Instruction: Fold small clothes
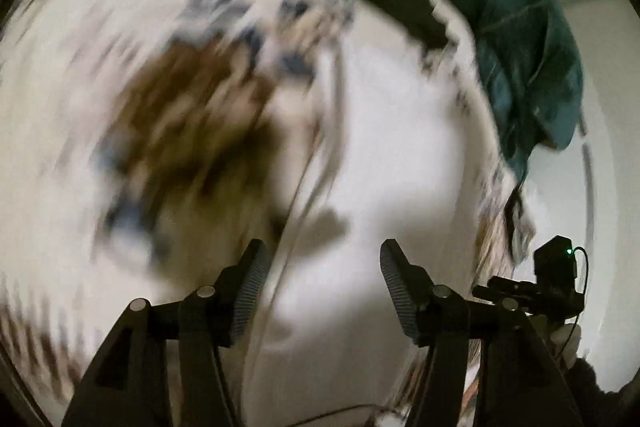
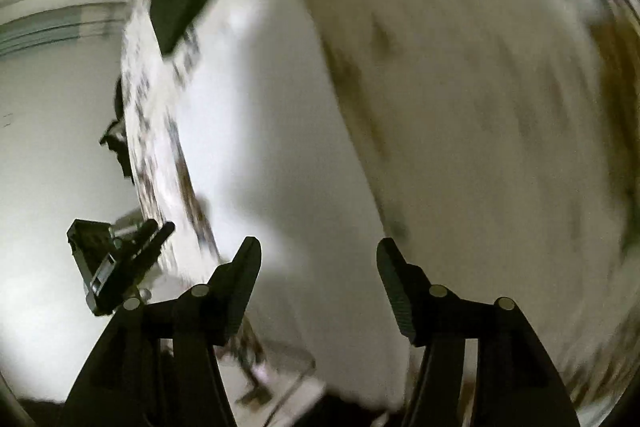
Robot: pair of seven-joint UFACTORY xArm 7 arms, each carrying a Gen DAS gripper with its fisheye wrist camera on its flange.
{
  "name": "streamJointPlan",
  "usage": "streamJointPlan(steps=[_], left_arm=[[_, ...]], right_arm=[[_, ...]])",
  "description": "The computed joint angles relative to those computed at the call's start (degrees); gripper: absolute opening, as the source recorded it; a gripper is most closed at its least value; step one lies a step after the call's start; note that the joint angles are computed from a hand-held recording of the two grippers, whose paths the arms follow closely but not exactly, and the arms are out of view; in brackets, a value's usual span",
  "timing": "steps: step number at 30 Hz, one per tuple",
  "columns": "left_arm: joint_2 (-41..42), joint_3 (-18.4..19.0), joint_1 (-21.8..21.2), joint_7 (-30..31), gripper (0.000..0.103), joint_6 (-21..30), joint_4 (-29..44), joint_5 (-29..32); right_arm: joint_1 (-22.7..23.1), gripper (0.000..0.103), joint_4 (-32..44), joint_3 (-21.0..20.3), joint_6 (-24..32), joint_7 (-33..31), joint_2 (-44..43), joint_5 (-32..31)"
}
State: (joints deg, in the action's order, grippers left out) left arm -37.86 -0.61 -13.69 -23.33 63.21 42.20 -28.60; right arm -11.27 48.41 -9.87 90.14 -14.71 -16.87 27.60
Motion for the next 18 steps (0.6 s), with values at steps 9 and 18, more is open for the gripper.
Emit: streamJointPlan(steps=[9,18], left_arm=[[-20.9,-2.9,-6.2,-9.0,0.057,7.1,-20.2,-10.7],[-21.5,-5.7,-14.8,-8.9,0.066,-4.8,-26.1,-18.9]], right_arm=[[-5.5,0.065,-28.3,-2.3,3.2,2.2,-23.0,-9.9],[-8.2,0.067,-42.2,-5.0,-0.3,1.4,-33.0,-2.7]])
